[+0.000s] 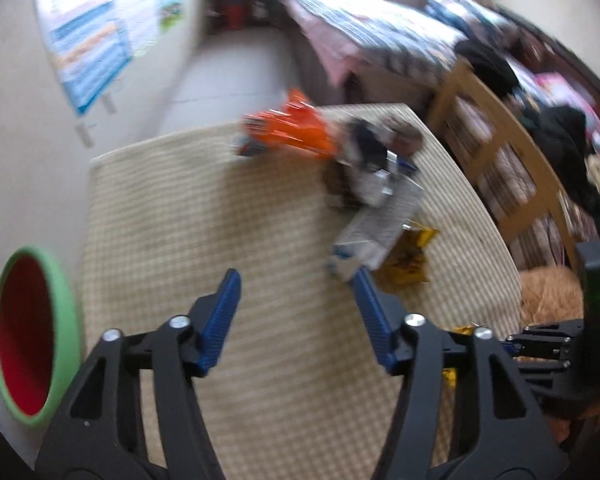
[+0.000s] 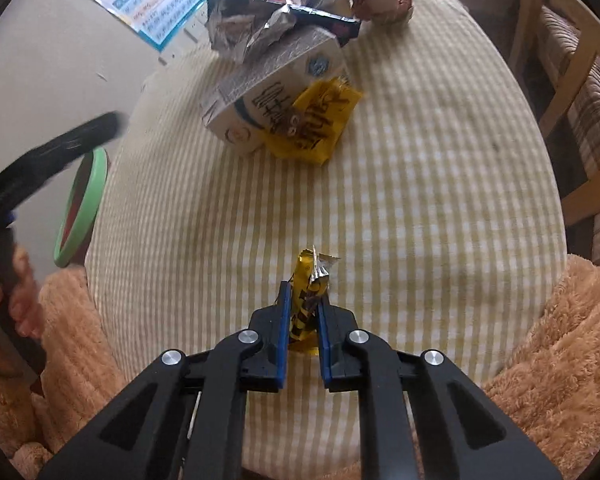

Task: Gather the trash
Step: 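Grasp the milk carton with the left gripper while the right grasps a small yellow wrapper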

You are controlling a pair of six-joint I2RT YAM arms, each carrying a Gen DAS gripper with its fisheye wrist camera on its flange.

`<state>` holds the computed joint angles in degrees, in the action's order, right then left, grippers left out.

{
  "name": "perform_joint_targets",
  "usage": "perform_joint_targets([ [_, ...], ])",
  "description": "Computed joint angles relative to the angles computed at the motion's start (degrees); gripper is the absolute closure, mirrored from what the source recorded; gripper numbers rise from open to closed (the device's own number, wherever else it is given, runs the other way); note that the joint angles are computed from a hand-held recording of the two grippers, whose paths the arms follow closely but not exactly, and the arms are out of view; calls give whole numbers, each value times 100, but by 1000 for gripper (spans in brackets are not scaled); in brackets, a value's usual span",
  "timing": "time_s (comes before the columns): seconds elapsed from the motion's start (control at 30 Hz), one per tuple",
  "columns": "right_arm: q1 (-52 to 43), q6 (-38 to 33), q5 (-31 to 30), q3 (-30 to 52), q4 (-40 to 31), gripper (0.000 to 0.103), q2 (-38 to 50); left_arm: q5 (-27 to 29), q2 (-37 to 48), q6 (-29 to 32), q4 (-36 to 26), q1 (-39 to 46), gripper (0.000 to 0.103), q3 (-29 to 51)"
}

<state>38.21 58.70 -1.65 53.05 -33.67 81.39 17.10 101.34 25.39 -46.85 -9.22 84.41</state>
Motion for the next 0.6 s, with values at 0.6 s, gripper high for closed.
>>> perform_joint_targets([
  [0.6, -147, -58, -178, -523, 63, 88, -692, -530, 1416, -38, -660, -1091, 59, 1050],
])
